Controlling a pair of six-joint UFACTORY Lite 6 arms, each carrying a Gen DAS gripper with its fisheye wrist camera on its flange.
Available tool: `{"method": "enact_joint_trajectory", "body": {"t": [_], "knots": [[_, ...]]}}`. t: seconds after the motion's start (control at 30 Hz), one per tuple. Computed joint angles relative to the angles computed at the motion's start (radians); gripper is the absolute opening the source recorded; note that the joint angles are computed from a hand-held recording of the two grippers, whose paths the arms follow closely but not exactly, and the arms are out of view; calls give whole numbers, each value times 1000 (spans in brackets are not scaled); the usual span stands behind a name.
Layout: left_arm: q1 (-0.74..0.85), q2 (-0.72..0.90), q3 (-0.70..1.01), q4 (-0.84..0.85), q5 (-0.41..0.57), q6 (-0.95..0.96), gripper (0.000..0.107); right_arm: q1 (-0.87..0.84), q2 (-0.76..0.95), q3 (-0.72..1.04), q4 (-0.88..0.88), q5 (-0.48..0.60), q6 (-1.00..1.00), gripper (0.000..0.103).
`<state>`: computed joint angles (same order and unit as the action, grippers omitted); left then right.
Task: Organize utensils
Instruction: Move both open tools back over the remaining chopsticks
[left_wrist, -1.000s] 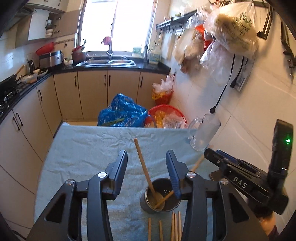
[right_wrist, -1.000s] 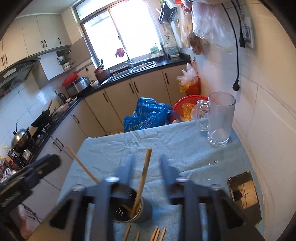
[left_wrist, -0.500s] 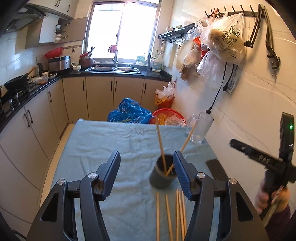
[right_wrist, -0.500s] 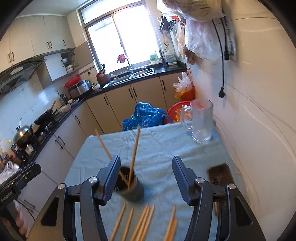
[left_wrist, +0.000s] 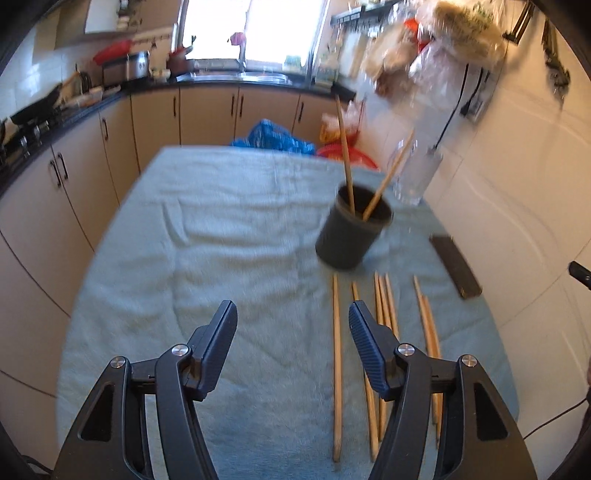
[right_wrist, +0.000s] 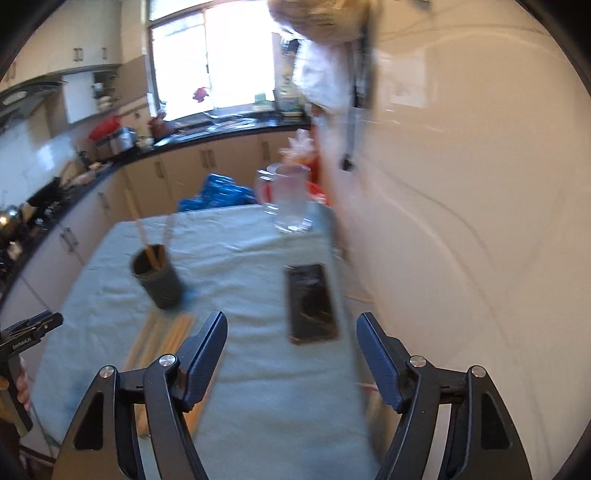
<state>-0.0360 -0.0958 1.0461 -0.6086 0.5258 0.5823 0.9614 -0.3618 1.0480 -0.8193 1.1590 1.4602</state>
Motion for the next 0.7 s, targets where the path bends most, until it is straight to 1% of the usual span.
{"method": "enact_joint_trajectory", "body": {"t": [0.03, 0.07, 0.1, 0.2, 0.27, 0.3, 0.33, 0.37, 0.43, 0.5, 0.57, 0.6, 0.7], "knots": [[-22, 20, -19, -4, -20, 4, 62, 10, -25, -36, 12, 12, 16, 77], [-42, 39, -29, -4, -35, 2, 62, 10, -48, -79, 33, -6, 28, 77], [-62, 58, -39, 1, -50, 0, 62, 2, -66, -122, 57, -49, 35, 77], [-150, 140, -49, 72, -112, -63, 61, -33, -37, -231, 127, -262, 52, 77], [-202, 196, -40, 156, -152, -144, 60, -56, 56, -280, 142, -439, 70, 67], [-218, 219, -34, 181, -165, -169, 57, -60, 111, -287, 141, -508, 79, 56], [-235, 243, -25, 212, -171, -198, 52, -67, 172, -289, 139, -582, 83, 48], [-248, 269, -14, 243, -173, -223, 50, -78, 234, -289, 129, -666, 96, 46], [-269, 317, 9, 304, -178, -278, 41, -86, 328, -279, 90, -769, 146, 41], [-276, 354, 30, 338, -177, -305, 37, -86, 404, -255, 41, -819, 191, 40], [-287, 356, 24, 391, -211, -347, 36, -79, 449, -232, -10, -830, 230, 40], [-294, 365, 28, 419, -215, -367, 36, -71, 465, -222, -33, -822, 246, 40], [-319, 383, 39, 538, -245, -463, 30, -55, 516, -183, -53, -785, 248, 40]]}}
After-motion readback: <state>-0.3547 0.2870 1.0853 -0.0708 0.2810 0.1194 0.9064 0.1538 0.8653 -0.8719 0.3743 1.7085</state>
